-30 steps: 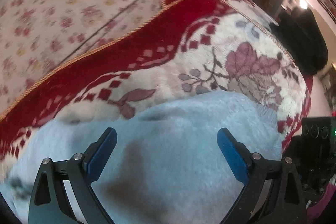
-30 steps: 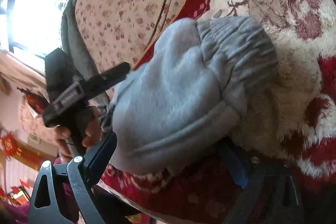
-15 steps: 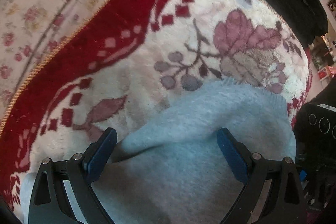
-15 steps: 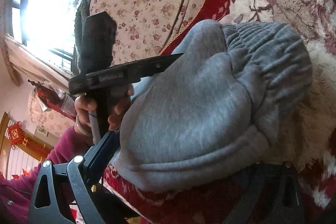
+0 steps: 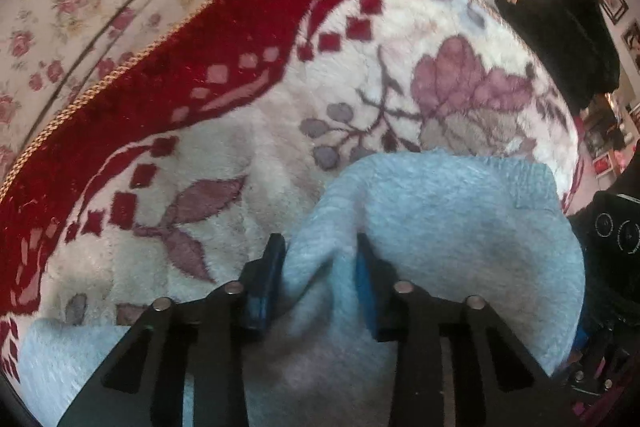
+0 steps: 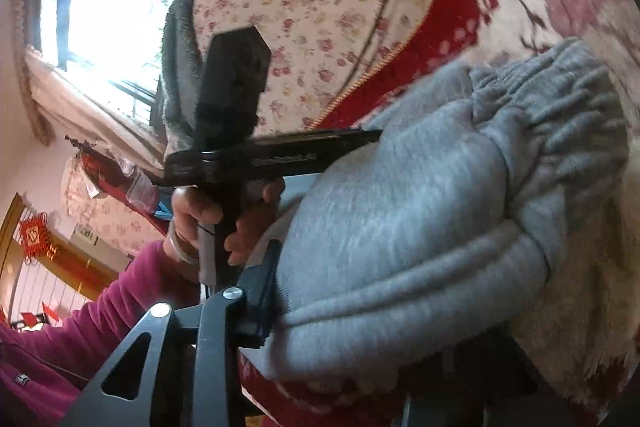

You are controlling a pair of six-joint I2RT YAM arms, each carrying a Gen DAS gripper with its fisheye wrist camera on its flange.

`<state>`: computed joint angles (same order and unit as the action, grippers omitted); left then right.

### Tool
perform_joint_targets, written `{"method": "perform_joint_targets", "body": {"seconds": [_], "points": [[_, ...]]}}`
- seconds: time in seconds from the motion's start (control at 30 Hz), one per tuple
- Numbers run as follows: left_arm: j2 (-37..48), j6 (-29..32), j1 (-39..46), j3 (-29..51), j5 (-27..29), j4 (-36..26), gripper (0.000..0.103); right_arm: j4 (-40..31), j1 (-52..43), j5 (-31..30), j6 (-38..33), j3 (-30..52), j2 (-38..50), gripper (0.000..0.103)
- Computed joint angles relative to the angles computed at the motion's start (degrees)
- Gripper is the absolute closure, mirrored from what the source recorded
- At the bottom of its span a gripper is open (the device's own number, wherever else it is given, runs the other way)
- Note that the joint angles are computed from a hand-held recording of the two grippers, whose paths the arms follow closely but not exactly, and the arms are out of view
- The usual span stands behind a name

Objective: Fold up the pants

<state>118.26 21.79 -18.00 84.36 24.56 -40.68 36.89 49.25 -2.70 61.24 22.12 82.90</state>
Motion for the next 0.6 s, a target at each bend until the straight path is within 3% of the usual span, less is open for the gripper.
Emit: {"method": "perform_joint_targets", "body": {"seconds": [0.2, 0.33, 0.6], "points": [[-7.4, -0.6, 2.4, -4.0, 2.4, 1.6, 0.074, -9.4, 1.0, 1.6, -5.8, 6.4, -4.5, 0.069], [-14.5, -0.2, 7.3, -5.4, 5.5, 0.8, 0.076, -18.1, 2.4, 2.7, -11.7, 15.0, -5.5, 0.069], [-25.4, 2.6, 22.9, -5.6, 12.5, -3.9, 0.081, -31.2, 6.9, 3.7, -23.6, 39.4, 4.8, 0.069]]}}
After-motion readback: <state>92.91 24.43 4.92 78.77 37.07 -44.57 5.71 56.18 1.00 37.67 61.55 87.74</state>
